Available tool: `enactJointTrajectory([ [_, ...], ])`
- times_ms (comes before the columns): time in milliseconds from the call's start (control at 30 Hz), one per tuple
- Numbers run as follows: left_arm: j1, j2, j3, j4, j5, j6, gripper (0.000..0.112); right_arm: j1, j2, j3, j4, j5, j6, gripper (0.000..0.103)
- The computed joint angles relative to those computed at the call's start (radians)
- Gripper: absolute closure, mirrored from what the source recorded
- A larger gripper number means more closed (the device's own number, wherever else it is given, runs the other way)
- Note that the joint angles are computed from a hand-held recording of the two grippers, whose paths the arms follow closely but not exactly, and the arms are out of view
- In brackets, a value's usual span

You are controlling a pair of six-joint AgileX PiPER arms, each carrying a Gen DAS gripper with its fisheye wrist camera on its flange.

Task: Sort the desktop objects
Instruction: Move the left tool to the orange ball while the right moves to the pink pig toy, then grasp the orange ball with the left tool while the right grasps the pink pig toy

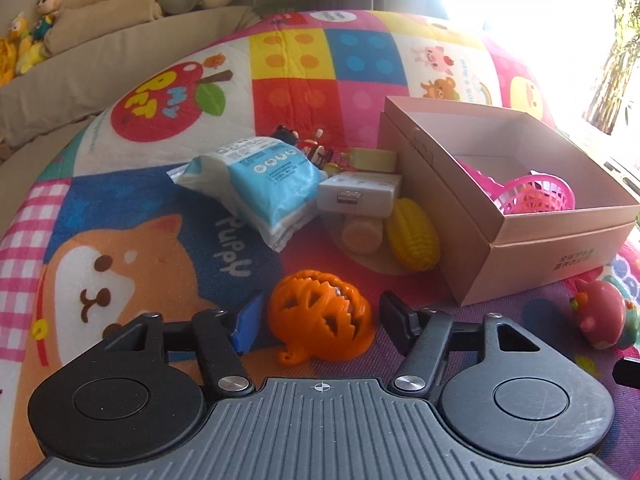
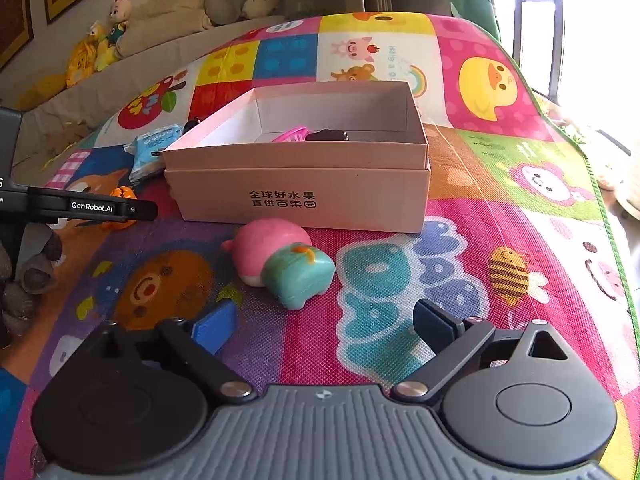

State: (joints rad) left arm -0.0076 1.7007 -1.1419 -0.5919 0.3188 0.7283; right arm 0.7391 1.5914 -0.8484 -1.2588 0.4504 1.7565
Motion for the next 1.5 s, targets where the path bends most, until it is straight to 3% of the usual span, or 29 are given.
enactJointTrajectory([
  [200, -0.002, -0.095, 0.084, 0.121, 0.021, -0.147, 0.048, -0.026, 0.029, -0.053, 0.018, -0.035, -0.122, 0.008],
  [367, 0.047, -0.193, 0.172, -0.022, 0.102, -0.003, 0.045, -0.047, 0.089, -0.123, 0.027, -0.061, -0.222, 0.008],
  [500, 0.08, -0.232, 0.205, -0.12, 0.165, 0.111, 0.037, -0.064, 0.126, -0.173, 0.153, -0.105, -0.386, 0.024],
  [767, 0.096, -0.238, 0.218, -0.229, 0.225, 0.222, 0.031, -0.052, 0.061, -0.13, 0.374, -0.188, -0.556, 0.026],
  [833, 0.099, -0.242, 0.225, -0.279, 0.228, 0.279, 0.029, -0.036, 0.043, -0.113, 0.353, -0.178, -0.53, 0.026],
  [967, 0.052, -0.249, 0.251, -0.323, 0.071, 0.361, 0.019, -0.014, 0.022, -0.084, 0.254, -0.128, -0.406, 0.025],
  [1033, 0.044, -0.22, 0.228, -0.328, 0.043, 0.374, 0.018, -0.016, 0.019, -0.074, 0.239, -0.114, -0.372, 0.023],
  [1233, 0.061, -0.155, 0.174, -0.317, 0.134, 0.342, 0.017, -0.016, 0.012, -0.055, 0.191, -0.104, -0.316, 0.02],
  [1500, 0.133, -0.215, 0.255, -0.465, 0.316, 0.566, 0.017, -0.002, 0.006, -0.048, 0.156, -0.065, -0.265, 0.019],
])
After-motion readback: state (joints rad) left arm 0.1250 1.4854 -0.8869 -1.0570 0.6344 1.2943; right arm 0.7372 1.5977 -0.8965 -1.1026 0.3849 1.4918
